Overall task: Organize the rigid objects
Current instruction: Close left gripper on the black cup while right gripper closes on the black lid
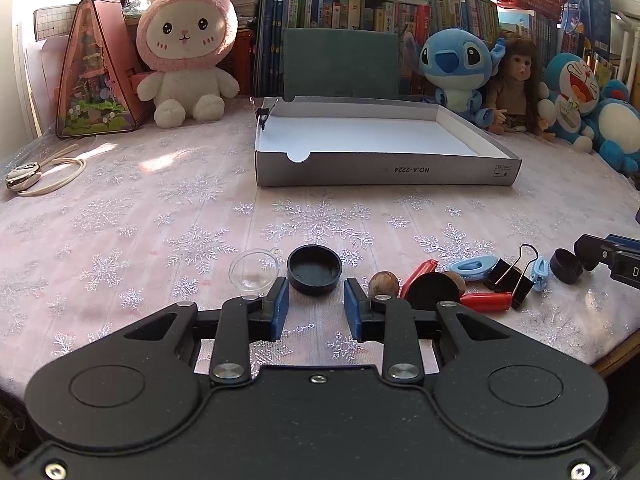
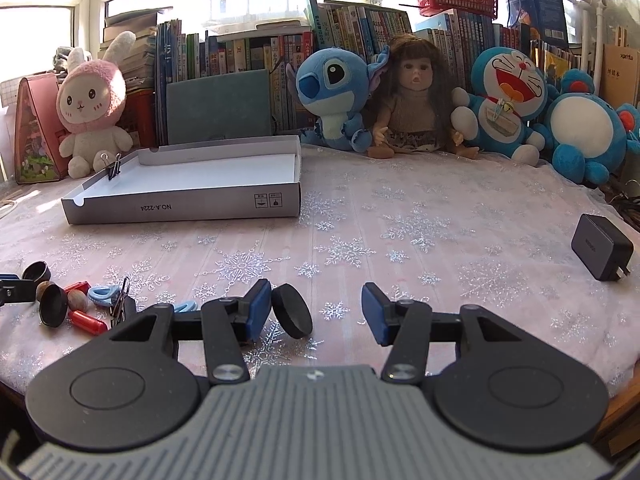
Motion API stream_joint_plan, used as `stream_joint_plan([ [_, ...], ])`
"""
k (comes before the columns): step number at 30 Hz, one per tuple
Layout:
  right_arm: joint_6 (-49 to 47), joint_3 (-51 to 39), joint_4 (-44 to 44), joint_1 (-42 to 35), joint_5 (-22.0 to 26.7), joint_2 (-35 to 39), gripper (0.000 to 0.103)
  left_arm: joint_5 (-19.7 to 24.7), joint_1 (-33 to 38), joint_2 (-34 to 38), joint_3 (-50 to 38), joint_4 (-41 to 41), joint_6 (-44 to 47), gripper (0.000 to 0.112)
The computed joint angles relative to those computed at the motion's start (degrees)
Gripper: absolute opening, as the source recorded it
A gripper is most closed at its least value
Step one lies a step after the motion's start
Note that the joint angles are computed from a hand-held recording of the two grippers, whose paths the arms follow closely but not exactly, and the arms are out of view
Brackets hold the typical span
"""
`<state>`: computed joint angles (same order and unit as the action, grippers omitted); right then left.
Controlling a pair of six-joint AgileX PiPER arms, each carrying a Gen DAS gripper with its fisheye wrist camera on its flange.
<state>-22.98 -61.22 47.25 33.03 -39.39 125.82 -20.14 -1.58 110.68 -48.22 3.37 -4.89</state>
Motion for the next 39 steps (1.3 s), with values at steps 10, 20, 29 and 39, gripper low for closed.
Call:
stream_joint_plan([
  [10,1.3,0.4,-1.5,-0.3,1.3,0.0,0.056,0.2,-0.5,1.5,-1.9,-1.5,0.8,0.029],
  [20,1.9,-0.1,-2.8,-0.3,2.5,0.5,0.056,-0.3,-0.9,3.2,-3.8,-4.4,2.8,0.034],
  [29,-2.0,-2.2,1.9,0.7,2.2,1.9,0.064,-2.0,-1.4,4.4,-4.3,-6.5,3.7,0.034],
  [39,-1.0,-1.5,1.2,1.2,1.4,1.6,0.038,-3.4,-1.0,3.6,-3.0,-4.4,1.2,0.030],
])
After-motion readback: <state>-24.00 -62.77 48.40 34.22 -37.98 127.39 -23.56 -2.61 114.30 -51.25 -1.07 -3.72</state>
